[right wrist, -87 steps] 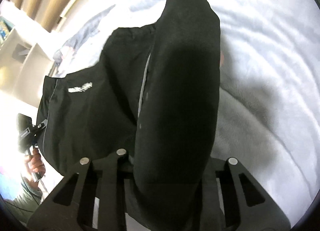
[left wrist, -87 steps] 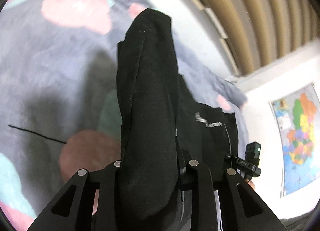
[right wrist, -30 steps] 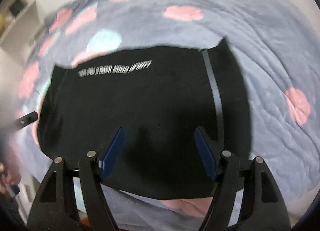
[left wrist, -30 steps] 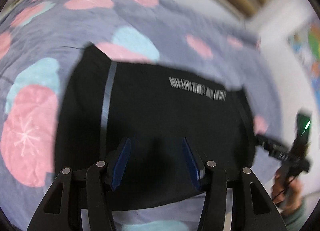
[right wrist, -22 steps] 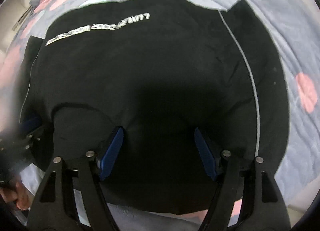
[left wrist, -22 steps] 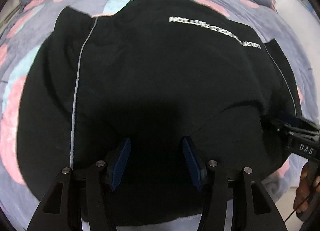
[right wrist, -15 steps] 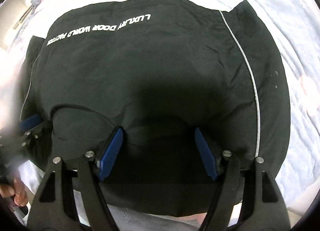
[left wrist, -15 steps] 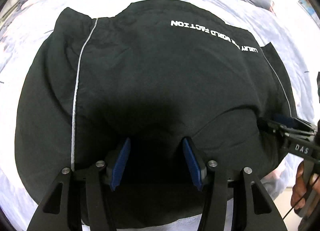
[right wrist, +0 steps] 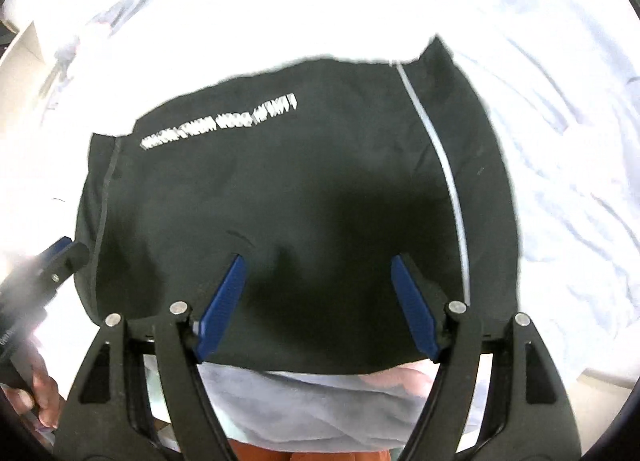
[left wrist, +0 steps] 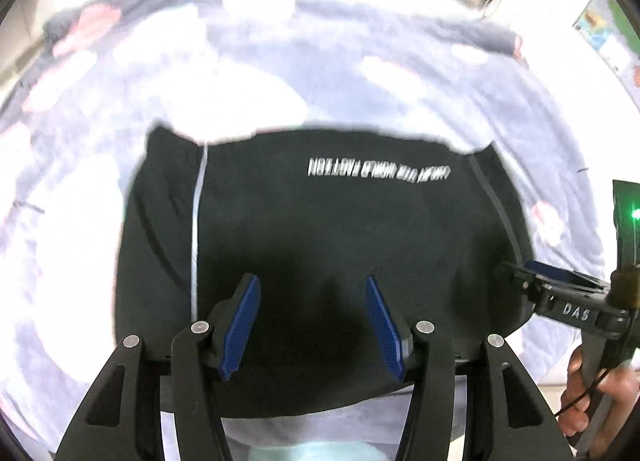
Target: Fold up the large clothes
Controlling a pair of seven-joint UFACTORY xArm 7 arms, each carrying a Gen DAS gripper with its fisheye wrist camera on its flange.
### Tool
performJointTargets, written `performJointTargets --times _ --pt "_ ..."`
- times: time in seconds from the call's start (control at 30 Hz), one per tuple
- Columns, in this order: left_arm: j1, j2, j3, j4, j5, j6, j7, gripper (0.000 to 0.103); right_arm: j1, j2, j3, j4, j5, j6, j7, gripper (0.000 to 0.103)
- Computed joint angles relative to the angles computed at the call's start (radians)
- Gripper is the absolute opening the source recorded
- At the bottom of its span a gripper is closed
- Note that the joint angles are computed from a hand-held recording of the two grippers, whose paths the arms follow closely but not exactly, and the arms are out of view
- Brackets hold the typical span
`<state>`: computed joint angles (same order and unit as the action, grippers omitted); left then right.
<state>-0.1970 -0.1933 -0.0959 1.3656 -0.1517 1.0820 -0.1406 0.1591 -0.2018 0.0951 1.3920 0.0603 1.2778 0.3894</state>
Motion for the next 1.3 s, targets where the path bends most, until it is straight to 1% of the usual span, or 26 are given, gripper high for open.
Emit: performJointTargets --times 0.1,0.27,0.3,0.37,0.5,0.53,0.6,0.67,0.73,0.8,1.0,1.07,1.2,1.3 --pt "-0.005 0.017 -0.017 0.092 0.036 0.032 -0.031 0.057 0.003 0.003 0.018 0.073 -0.054 0.029 0.019 0.075" --pt "-0.016 0.008 -0.037 0.167 0.092 0.047 -0.085 0.057 0.01 -0.005 0.036 0.158 -0.112 0.05 0.042 0.079" --pt "-0.016 0.008 -0.048 0.187 0.126 0.057 -0.107 0.057 0.011 0.004 0.038 0.177 -0.121 0.056 0.044 0.081" --pt "-0.023 0.05 -0.08 0.278 0.217 0.119 -0.16 0.057 0.016 0.006 0.05 0.213 -0.149 0.086 0.058 0.082" --pt "-0.054 0.09 -0.103 0.398 0.338 0.197 -0.199 0.058 0.034 0.033 0.062 0.297 -0.176 0.139 0.065 0.084" --pt "-0.061 0.092 -0.104 0.417 0.353 0.208 -0.207 0.059 0.037 0.028 0.06 0.299 -0.175 0.135 0.062 0.085" --pt "-0.076 0.105 -0.108 0.464 0.372 0.238 -0.22 0.065 0.041 0.031 0.067 0.327 -0.193 0.151 0.069 0.086" --pt "-0.091 0.119 -0.114 0.502 0.402 0.266 -0.23 0.065 0.047 0.038 0.074 0.355 -0.214 0.163 0.074 0.088" --pt "-0.108 0.124 -0.12 0.519 0.445 0.276 -0.244 0.065 0.053 0.039 0.082 0.366 -0.241 0.159 0.076 0.091" --pt "-0.121 0.129 -0.125 0.539 0.48 0.289 -0.261 0.065 0.059 0.041 0.088 0.374 -0.262 0.161 0.082 0.092" --pt "-0.136 0.125 -0.114 0.549 0.463 0.305 -0.297 0.065 0.067 0.043 0.087 0.395 -0.256 0.17 0.103 0.093" --pt "-0.137 0.121 -0.115 0.544 0.477 0.309 -0.309 0.065 0.07 0.048 0.091 0.404 -0.269 0.176 0.103 0.094" --pt "-0.137 0.101 -0.125 0.511 0.538 0.28 -0.335 0.065 0.077 0.054 0.094 0.407 -0.285 0.18 0.103 0.094" --pt "-0.129 0.086 -0.125 0.495 0.536 0.259 -0.349 0.065 0.077 0.05 0.086 0.4 -0.267 0.177 0.103 0.094"
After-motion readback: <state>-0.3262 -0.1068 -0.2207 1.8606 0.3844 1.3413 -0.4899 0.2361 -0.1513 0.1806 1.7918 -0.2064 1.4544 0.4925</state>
